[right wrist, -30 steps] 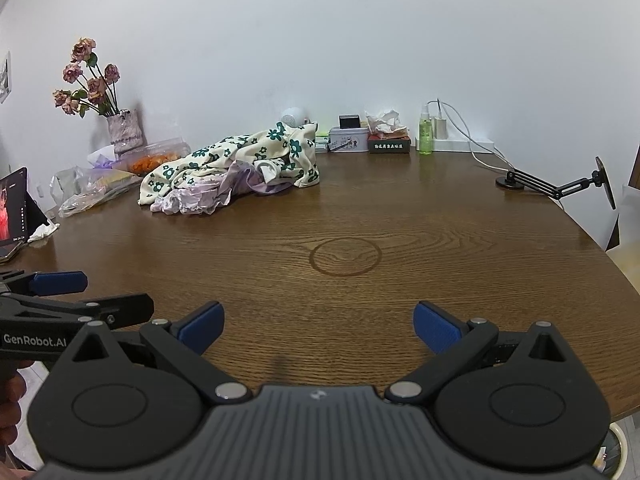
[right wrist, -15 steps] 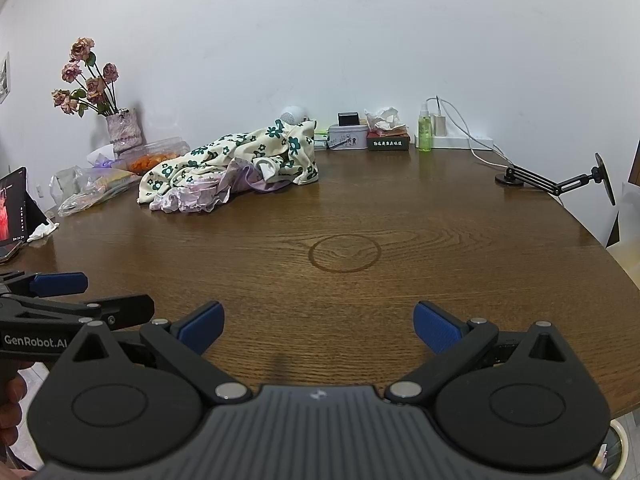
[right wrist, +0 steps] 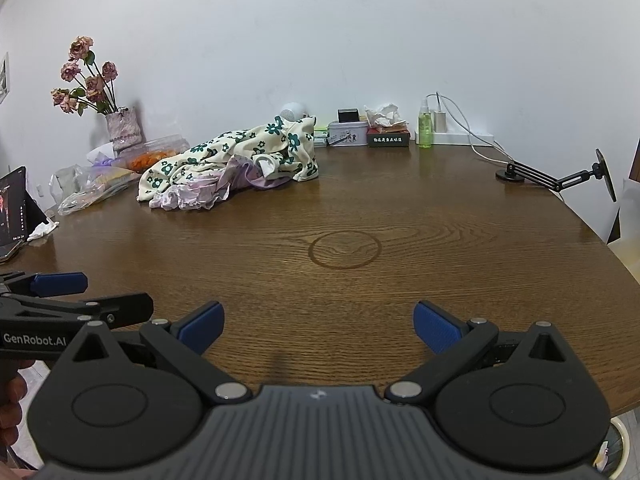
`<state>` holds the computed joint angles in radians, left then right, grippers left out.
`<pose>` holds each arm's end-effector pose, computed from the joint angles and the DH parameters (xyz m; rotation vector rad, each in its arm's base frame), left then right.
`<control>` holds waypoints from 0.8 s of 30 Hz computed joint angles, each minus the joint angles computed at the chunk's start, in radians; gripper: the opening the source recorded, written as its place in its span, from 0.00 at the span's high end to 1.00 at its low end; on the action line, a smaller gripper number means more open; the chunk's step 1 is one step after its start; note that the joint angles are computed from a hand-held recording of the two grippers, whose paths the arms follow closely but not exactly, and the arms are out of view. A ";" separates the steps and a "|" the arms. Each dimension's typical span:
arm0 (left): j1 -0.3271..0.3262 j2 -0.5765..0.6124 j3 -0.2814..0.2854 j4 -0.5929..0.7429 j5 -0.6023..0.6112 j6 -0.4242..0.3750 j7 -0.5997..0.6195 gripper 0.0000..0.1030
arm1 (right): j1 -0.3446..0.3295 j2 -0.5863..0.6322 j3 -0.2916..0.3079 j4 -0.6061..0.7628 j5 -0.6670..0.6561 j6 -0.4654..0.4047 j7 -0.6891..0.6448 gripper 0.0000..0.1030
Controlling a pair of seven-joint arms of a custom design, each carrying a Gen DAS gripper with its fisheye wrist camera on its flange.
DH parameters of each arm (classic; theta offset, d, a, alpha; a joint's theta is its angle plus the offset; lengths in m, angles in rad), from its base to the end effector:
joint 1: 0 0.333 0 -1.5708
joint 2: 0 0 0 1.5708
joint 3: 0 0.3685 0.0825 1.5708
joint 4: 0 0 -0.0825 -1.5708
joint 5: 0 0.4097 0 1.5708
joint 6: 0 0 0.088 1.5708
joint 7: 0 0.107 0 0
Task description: Fold clothes
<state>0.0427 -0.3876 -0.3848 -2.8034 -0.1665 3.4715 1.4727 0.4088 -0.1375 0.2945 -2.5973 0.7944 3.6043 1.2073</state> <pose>0.3894 -0.1268 0.4673 -1.5286 1.7074 -1.0287 0.4056 0.2304 0.4560 -1.6460 1.3933 -0.6771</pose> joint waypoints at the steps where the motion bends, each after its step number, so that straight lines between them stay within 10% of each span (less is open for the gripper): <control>1: 0.002 0.000 -0.002 0.000 -0.001 0.000 0.000 0.01 | 0.000 0.000 -0.001 0.000 -0.001 -0.001 0.001 0.00; 24: 0.010 -0.005 -0.009 -0.002 -0.004 0.002 -0.004 0.01 | 0.000 0.000 0.002 0.002 0.009 0.001 -0.013 0.00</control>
<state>0.0523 -0.3922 -0.3935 -2.8057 -0.1704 3.4738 1.4690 0.4090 -0.1380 0.2961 -2.5953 0.8035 3.6053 1.1945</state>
